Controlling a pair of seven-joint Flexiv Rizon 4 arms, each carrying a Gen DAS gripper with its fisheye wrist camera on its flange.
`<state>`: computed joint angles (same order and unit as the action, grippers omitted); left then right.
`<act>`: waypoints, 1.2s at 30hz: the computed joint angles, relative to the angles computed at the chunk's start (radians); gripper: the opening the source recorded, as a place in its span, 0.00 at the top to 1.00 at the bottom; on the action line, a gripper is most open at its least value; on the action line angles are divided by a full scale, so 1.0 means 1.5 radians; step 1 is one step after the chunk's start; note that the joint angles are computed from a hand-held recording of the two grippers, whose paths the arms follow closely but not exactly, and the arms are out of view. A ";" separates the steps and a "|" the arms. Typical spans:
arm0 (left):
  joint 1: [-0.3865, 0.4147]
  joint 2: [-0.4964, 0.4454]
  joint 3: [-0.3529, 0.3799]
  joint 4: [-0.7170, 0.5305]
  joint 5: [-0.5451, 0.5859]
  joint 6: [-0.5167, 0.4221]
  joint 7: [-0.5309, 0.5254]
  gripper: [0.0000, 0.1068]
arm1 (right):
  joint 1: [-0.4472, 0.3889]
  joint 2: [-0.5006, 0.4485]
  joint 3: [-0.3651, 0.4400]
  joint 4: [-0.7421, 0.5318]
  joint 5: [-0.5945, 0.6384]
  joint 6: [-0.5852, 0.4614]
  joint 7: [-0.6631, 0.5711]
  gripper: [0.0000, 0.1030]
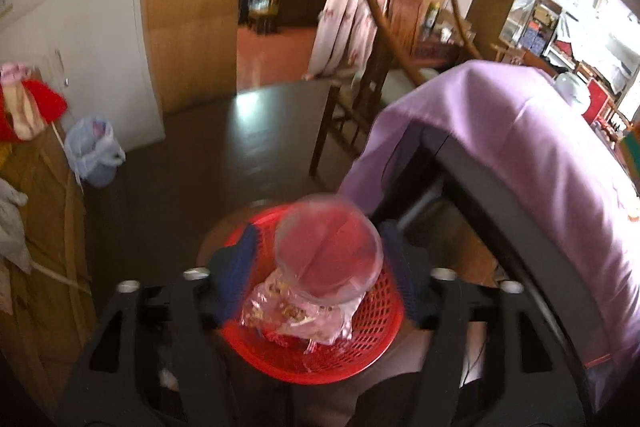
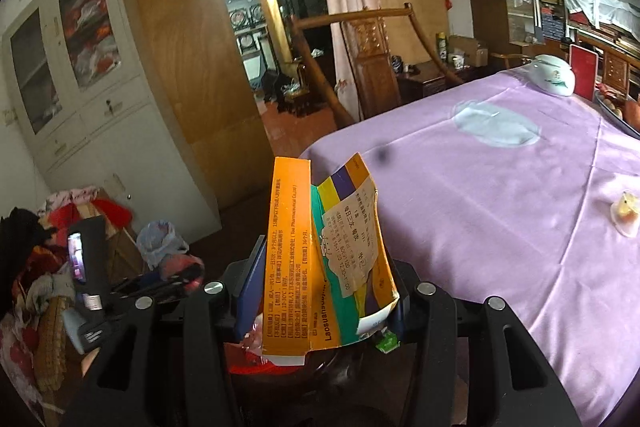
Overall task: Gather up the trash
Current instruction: 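Open the left tool over the basket while the right tool drops the box in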
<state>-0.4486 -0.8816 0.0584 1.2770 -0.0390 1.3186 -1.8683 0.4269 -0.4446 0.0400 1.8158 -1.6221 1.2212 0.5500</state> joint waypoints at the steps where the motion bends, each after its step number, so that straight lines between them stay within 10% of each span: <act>1: -0.001 0.001 0.004 0.006 -0.002 0.005 -0.010 0.23 | 0.002 -0.005 0.002 -0.004 0.010 0.000 -0.011 0.51; 16: -0.060 0.052 0.162 0.091 0.082 0.031 -0.162 0.13 | 0.055 -0.102 -0.029 -0.077 0.151 0.078 -0.154 0.51; 36: -0.064 0.058 0.195 0.074 0.252 -0.056 -0.274 0.12 | 0.090 -0.309 0.053 -0.320 0.544 0.044 -0.559 0.43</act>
<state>-0.5453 -0.7941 0.3507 1.3883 0.3389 1.2347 -2.2790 0.5612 -0.9083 0.1195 1.3361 -0.8066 1.2868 -0.2892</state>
